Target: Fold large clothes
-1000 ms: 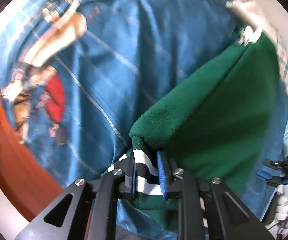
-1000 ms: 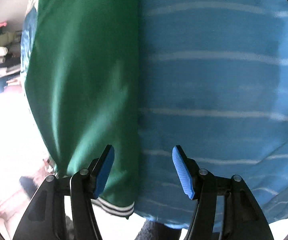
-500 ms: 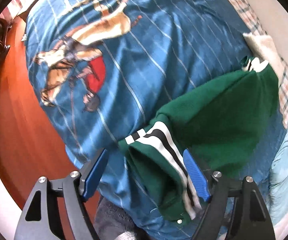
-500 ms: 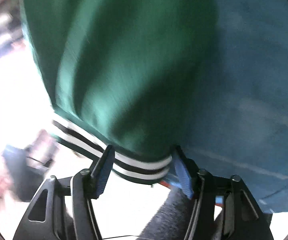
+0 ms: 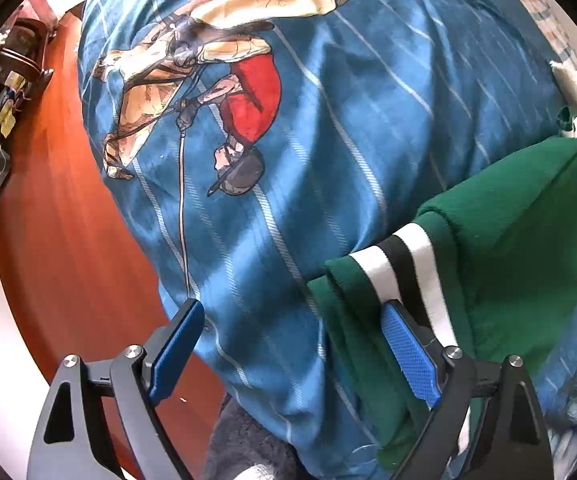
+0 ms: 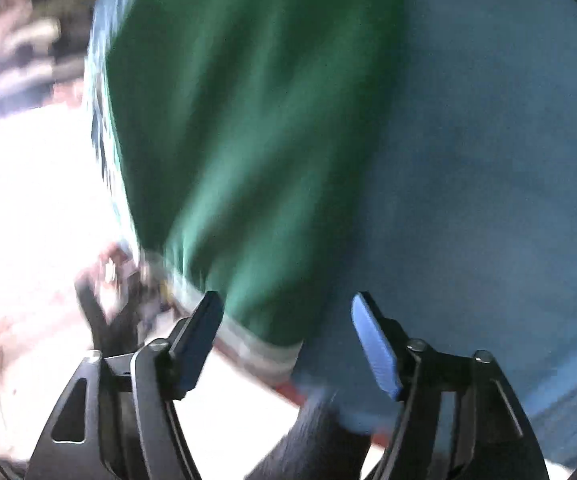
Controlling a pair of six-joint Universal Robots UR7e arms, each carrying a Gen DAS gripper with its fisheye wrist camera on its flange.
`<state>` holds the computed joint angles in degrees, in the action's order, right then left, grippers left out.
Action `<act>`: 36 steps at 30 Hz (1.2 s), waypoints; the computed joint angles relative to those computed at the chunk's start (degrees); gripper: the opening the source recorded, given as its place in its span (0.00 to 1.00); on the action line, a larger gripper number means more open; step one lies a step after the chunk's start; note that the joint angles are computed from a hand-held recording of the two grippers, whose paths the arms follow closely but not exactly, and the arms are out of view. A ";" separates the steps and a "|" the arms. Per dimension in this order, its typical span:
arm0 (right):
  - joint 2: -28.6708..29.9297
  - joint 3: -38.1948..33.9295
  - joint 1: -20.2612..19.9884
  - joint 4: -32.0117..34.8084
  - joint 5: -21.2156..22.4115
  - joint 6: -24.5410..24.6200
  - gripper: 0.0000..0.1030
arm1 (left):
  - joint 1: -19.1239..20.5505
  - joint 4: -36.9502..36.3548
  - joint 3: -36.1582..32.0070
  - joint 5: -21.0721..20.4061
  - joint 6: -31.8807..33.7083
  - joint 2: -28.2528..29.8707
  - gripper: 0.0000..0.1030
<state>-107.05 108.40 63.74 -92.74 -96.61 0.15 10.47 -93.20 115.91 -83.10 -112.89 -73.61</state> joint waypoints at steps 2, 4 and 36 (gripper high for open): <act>2.83 -3.12 -2.10 -6.97 -0.21 -0.30 0.71 | 0.02 -0.41 0.24 -0.08 -0.17 -0.14 0.89; 7.37 -7.17 -5.81 -15.08 4.97 -1.81 0.71 | 0.48 -0.72 0.43 0.21 -0.51 0.36 0.89; -27.07 9.64 -16.56 -22.05 4.03 30.19 0.37 | 9.06 19.90 -24.18 15.19 15.37 14.82 0.89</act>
